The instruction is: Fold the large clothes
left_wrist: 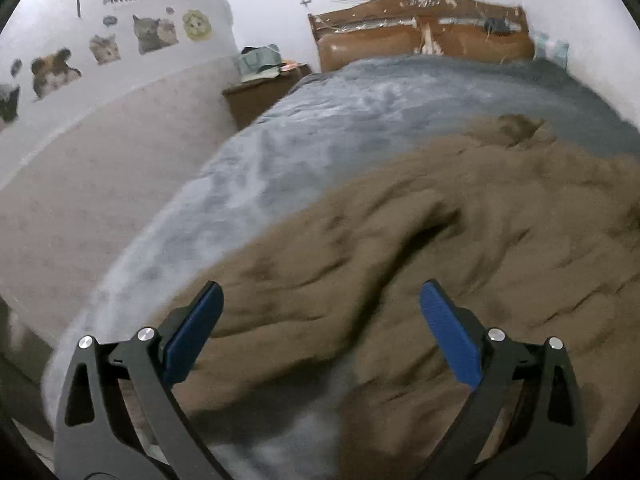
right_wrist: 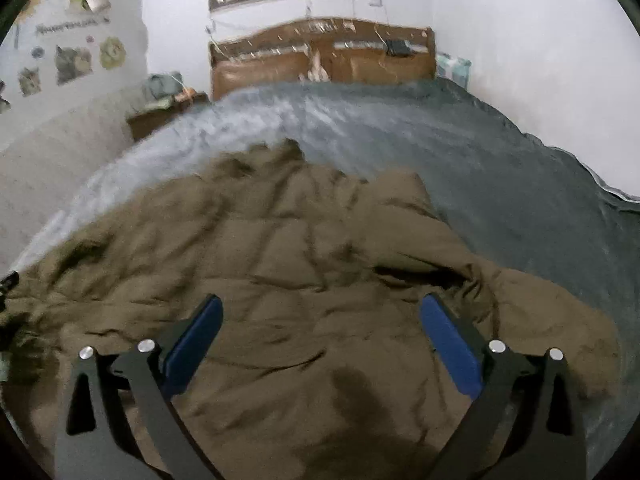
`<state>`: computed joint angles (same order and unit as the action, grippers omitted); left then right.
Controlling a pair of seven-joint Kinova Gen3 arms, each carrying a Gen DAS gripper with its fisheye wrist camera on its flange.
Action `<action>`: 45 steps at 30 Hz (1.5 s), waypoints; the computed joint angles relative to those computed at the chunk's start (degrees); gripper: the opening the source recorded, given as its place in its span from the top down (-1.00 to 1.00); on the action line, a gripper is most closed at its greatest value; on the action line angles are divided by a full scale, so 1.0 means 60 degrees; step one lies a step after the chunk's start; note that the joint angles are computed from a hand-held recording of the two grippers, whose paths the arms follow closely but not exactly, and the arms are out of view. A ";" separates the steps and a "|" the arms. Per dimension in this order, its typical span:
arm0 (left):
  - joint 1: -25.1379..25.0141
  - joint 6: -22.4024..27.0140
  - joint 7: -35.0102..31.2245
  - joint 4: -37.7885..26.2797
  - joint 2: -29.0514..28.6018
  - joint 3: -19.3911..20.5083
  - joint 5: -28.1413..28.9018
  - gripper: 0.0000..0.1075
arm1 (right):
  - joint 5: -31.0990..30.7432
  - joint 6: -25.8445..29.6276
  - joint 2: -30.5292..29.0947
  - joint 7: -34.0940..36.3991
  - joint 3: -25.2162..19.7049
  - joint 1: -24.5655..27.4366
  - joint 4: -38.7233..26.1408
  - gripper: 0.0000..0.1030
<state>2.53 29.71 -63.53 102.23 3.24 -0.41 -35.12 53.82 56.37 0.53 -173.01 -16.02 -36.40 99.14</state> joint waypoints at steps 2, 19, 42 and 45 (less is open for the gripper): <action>-0.0012 0.0110 -0.0480 0.0144 -0.0145 -0.0386 0.0102 -0.82 | 0.0275 0.0123 -0.0116 -0.0285 -0.0217 -0.0200 0.0047 -0.93; 0.0826 0.0223 -0.6670 0.0424 -0.0400 -0.3849 0.6017 -0.77 | -0.0282 0.1315 -0.1659 -0.2024 -0.1958 -0.0335 0.1123 -0.93; -0.1703 0.2373 -1.0112 0.1405 -0.1037 -0.0426 0.8928 0.62 | -0.5739 0.0537 -0.3875 0.2718 -0.0749 0.1071 0.2624 0.71; -0.1693 0.2282 -1.0780 0.2021 -0.1788 -0.0665 0.9082 0.52 | -0.5690 0.0839 -0.4388 0.2544 -0.1541 0.1408 0.2757 0.52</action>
<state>-7.63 43.40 -128.21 114.36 -7.49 -4.40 19.37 19.69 61.41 -25.80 -157.74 -25.27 -27.95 115.68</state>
